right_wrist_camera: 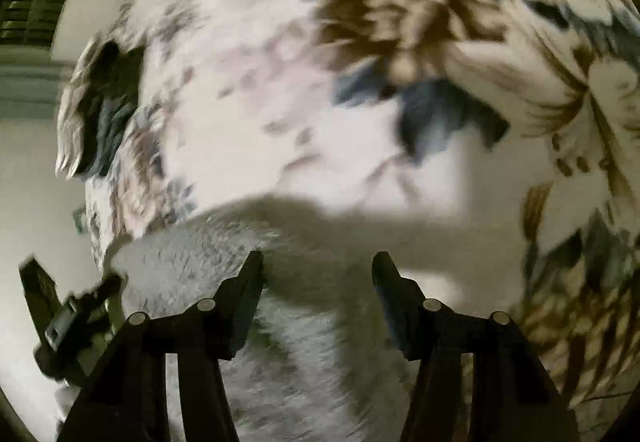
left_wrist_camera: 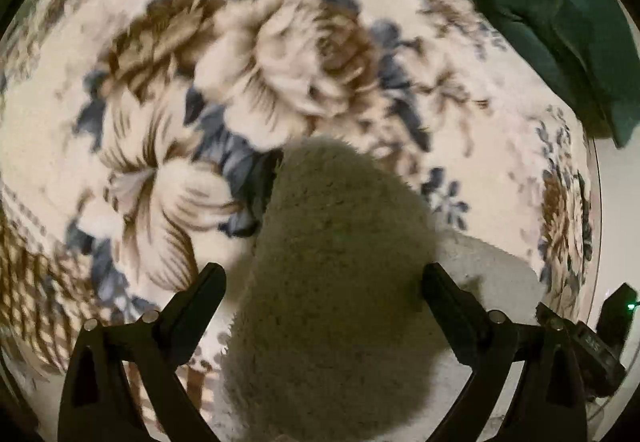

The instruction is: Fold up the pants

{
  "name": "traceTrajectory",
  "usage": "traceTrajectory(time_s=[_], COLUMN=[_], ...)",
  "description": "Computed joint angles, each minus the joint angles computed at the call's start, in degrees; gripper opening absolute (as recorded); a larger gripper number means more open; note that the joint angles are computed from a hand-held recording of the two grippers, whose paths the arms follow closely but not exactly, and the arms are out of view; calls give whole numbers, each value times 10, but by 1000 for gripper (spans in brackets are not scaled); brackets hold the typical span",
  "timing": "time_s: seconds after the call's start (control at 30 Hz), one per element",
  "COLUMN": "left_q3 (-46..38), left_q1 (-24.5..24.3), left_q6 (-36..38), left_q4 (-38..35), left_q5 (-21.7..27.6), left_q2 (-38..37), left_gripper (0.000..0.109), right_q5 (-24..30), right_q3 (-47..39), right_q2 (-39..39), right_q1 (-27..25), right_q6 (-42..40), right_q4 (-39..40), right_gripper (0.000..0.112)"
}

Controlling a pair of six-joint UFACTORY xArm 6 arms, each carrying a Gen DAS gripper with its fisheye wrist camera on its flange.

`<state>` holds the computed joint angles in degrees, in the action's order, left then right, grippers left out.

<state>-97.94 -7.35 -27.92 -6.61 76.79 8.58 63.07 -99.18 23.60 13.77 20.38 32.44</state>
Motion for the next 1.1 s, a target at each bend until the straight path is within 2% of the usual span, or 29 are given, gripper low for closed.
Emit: traceTrajectory(time_s=[0.1, 0.17, 0.2, 0.23, 0.37, 0.4, 0.5, 0.57, 0.67, 0.8, 1.1], left_q3=[39, 63, 80, 98, 187, 203, 229, 272, 328, 362, 390], left_q1=[21, 26, 28, 30, 33, 29, 8, 21, 54, 82, 93], left_q6=[1, 5, 10, 13, 25, 21, -2, -11, 6, 63, 123], left_q4=[-51, -69, -80, -93, -158, -153, -53, -46, -70, -146, -239], left_q5=[-19, -35, -46, -57, -77, -74, -42, -52, -85, -116, -147], left_q2=[-27, -58, -79, -100, -174, -184, -193, -214, -242, -249, -270], left_gripper=[100, 100, 100, 100, 100, 100, 100, 103, 103, 103, 102], right_q5=[7, -9, -17, -20, 37, 48, 48, 40, 45, 63, 83], right_q3=[20, 66, 95, 118, 195, 204, 241, 252, 246, 198, 163], right_q2=[-13, -56, -80, -98, -140, -138, -137, -139, -128, -85, -52], right_q1=[-12, -17, -21, -25, -37, -33, -22, -19, -18, -3, -3], right_q6=[-34, -74, -95, -108, -155, -155, -177, -192, -213, -223, -224], right_q4=[61, 92, 120, 140, 172, 175, 212, 232, 259, 244, 258], right_gripper=[59, 76, 95, 103, 103, 103, 103, 103, 103, 103, 103])
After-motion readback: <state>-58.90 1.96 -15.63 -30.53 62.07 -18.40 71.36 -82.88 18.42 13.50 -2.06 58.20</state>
